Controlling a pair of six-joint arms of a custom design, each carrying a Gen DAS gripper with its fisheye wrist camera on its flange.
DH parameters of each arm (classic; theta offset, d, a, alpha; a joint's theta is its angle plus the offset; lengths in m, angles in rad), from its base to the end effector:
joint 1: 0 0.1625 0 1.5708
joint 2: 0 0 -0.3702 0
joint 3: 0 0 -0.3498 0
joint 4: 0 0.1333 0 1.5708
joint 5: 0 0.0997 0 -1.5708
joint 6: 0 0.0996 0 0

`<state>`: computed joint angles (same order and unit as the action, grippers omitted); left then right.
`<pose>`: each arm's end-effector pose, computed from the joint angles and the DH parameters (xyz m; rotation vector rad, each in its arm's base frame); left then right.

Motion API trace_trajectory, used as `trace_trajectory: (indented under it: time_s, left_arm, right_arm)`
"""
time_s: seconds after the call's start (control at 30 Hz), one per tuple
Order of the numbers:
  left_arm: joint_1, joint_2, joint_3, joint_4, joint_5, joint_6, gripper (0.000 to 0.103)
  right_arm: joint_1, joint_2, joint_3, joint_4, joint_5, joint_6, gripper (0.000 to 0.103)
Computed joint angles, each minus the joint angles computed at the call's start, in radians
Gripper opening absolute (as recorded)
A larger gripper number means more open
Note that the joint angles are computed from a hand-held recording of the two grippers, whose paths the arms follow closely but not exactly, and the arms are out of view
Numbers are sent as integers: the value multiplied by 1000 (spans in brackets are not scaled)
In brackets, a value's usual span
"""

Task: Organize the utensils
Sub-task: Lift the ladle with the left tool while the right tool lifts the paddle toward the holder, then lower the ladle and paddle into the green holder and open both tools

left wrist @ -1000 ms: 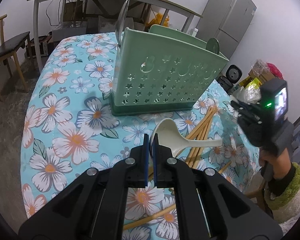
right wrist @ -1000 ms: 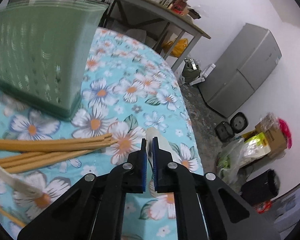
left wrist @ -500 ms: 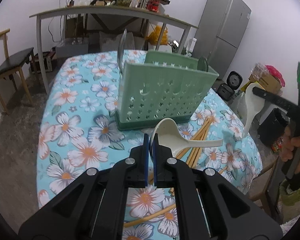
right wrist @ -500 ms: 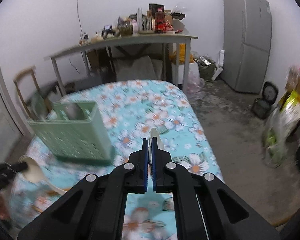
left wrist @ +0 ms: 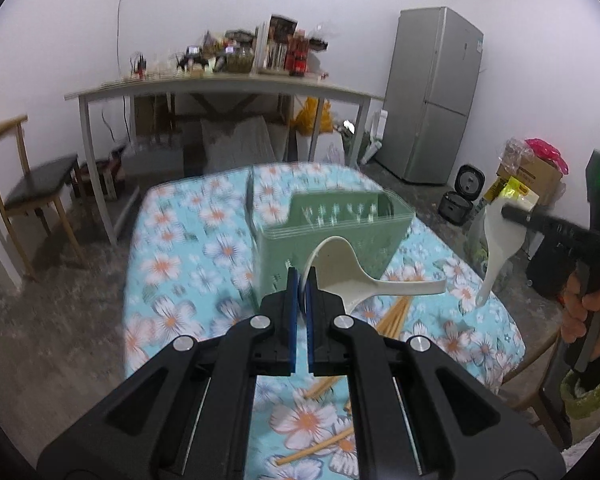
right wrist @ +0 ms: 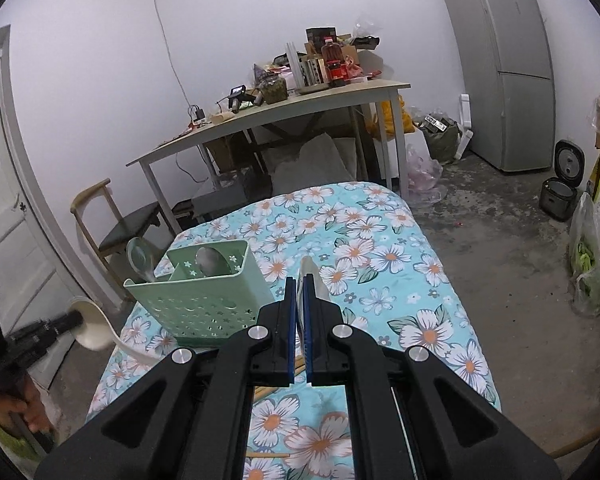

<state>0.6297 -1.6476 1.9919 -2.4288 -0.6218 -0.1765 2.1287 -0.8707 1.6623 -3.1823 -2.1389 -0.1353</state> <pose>-0.2102 -0.4183 0.4120 0.5792 2.2855 -1.1566 0.3925 -0.4785 0.2124 0.5509 -2.4591 1.2153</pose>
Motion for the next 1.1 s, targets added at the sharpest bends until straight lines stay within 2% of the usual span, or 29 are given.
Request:
trace_trajectory:
  time_s: [0.13,0.3,0.5,0.63,0.73,0.93,1.03,1.1]
  left_arm:
    - [-38,11,-37,-60,86,113,3]
    - [-51,87,-113,-215,195,331,3]
    - [-33,204,-195,-408,269,609,3]
    - [-12,259,-226,-419,310,690,3]
    - [1,322,-240,-517,361,823,3]
    - [15,406,-267,-719,395,1047,3]
    - [26,428,-281,-723,399,1064,3]
    - [31,456,-295,-770,405,1120,3]
  right_arm:
    - [0,-9,14,-14,16,-3,3]
    - [-3,-19,27,-22,37,-3,3]
    - [-9,-28,41,-38,44,-3,3]
    - [-15,-28,43,-35,46,-4,3]
    - [-17,-28,44,-31,45,2,3]
    - [-22,-23,41,-27,43,2,3]
    - [-26,-20,39,-25,45,2,3]
    - [-29,-20,39,-22,49,8,4]
